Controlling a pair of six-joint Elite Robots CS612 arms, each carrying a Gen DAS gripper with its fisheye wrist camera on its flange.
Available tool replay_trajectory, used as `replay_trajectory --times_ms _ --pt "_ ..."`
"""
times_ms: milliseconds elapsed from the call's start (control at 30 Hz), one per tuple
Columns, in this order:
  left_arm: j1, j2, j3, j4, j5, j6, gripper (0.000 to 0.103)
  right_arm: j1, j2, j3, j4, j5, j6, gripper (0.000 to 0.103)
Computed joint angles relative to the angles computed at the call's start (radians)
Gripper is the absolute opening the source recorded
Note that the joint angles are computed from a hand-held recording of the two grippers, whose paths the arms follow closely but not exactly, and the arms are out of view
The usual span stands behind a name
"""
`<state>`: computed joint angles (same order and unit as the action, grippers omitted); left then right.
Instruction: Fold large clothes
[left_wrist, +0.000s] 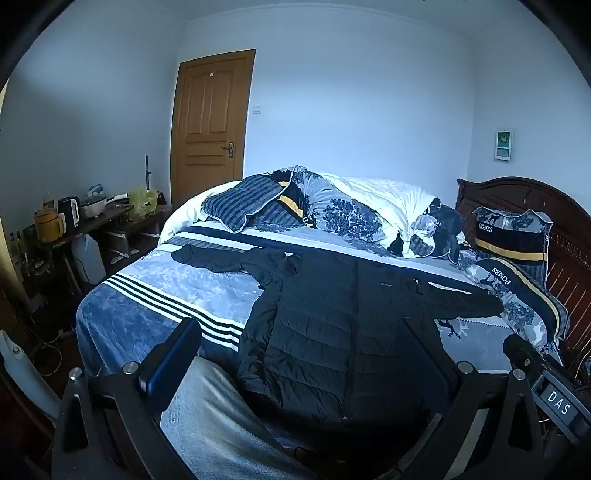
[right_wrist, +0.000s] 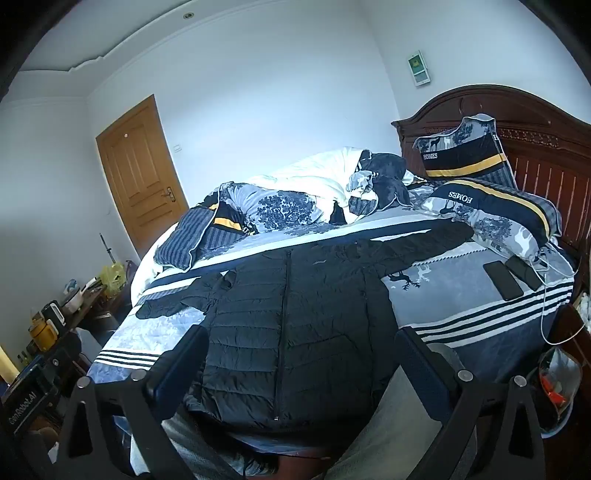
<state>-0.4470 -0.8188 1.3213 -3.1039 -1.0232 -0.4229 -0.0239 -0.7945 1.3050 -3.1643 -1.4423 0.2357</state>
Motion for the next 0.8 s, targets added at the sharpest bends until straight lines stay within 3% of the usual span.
replay_trajectory --times_ms 800 --pt "-0.003 -0.003 0.002 -0.002 0.008 0.002 0.103 0.000 -0.006 0.007 -0.001 0.002 0.002 0.102"
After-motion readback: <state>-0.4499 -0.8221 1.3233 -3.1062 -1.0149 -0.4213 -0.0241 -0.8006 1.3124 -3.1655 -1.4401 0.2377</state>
